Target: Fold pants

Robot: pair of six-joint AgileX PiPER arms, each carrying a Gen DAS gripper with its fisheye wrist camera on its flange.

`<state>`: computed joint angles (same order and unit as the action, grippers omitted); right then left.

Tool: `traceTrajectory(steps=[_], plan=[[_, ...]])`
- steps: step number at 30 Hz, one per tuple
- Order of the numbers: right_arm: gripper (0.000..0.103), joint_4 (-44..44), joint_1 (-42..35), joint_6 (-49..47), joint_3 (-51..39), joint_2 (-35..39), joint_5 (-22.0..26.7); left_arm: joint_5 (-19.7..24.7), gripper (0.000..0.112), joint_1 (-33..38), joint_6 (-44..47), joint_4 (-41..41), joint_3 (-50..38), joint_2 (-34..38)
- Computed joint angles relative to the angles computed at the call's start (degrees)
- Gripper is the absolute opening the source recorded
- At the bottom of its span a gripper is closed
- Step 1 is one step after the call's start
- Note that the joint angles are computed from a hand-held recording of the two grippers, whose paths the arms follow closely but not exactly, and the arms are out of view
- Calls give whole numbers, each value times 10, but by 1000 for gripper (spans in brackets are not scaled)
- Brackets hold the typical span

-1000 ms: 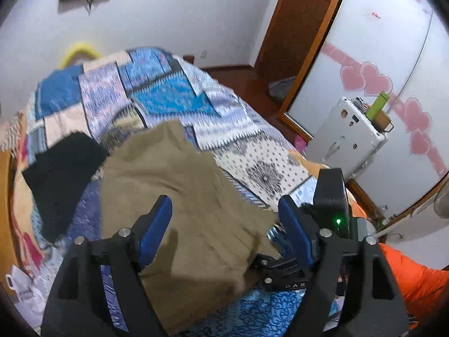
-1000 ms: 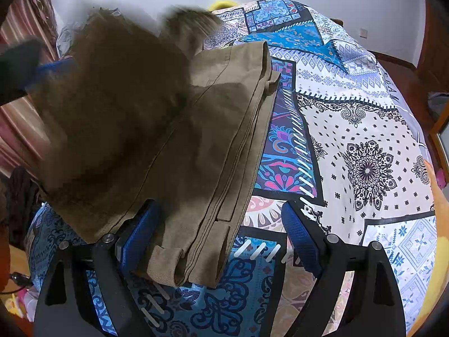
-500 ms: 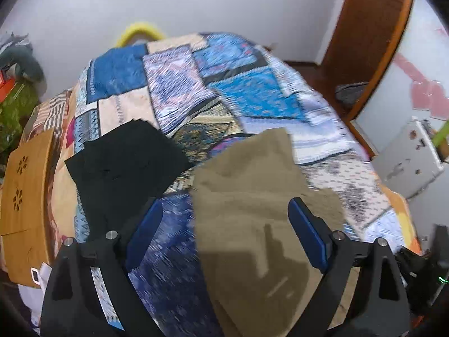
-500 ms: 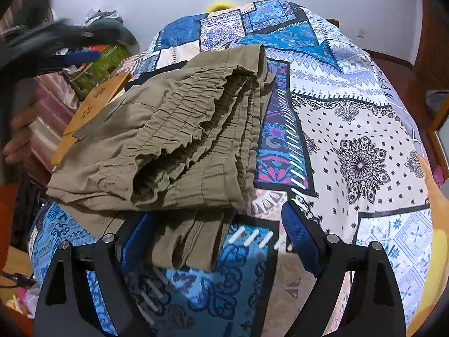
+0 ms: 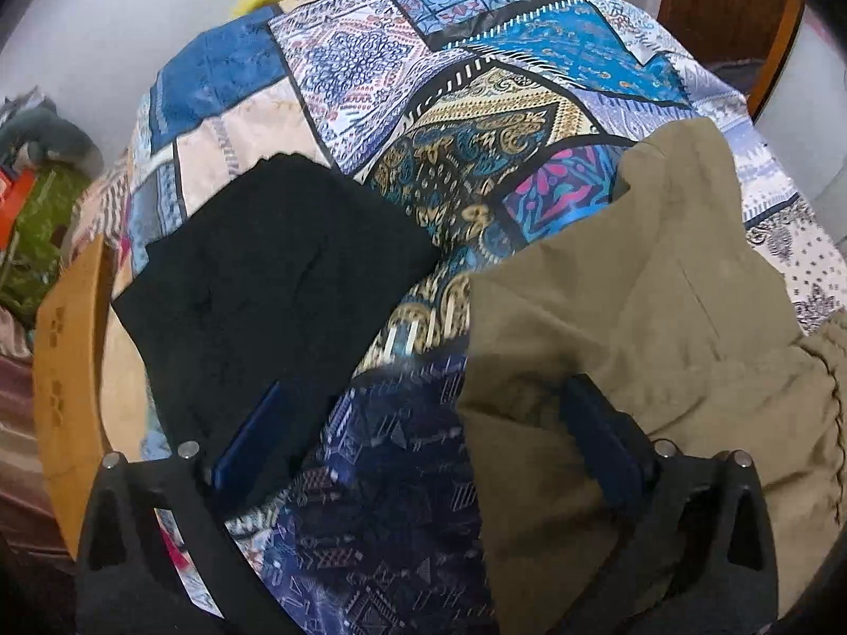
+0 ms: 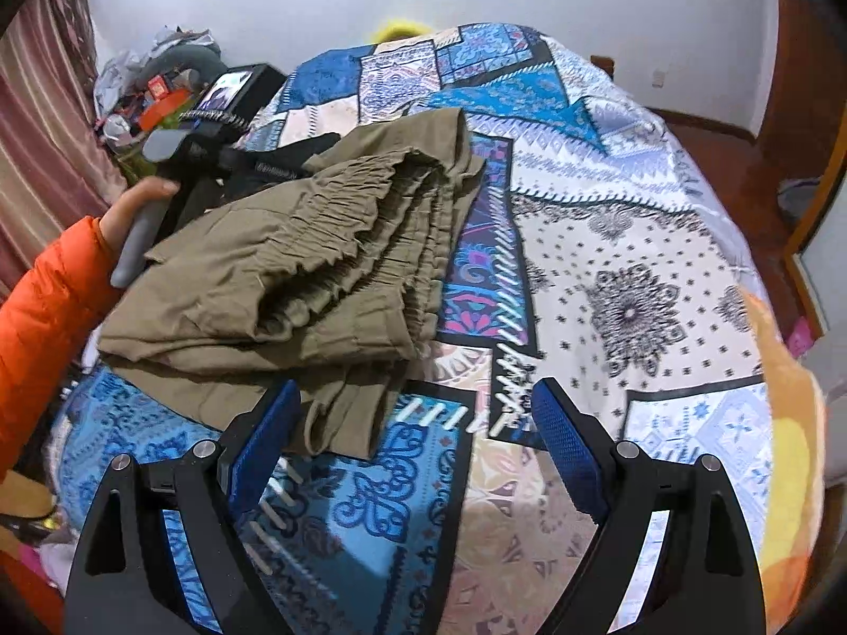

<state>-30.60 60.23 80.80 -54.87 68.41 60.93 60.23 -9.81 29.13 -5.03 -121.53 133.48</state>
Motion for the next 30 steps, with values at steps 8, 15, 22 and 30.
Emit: traceTrajectory(steps=[8, 15, 22, 30], plan=[[87, -27, 31, 10, -18, 7, 36, -67, 103, 58, 41, -19, 175, -105], [87, -67, 70, 50, -32, 5, 72, -100, 103, 121, 88, -25, 303, -196], [87, -87, 83, 74, -47, 9, 49, -113, 103, 175, 181, -73, 432, -297], [87, -73, 59, 33, -55, 49, -3, -39, 103, 201, 271, -169, 480, -367]])
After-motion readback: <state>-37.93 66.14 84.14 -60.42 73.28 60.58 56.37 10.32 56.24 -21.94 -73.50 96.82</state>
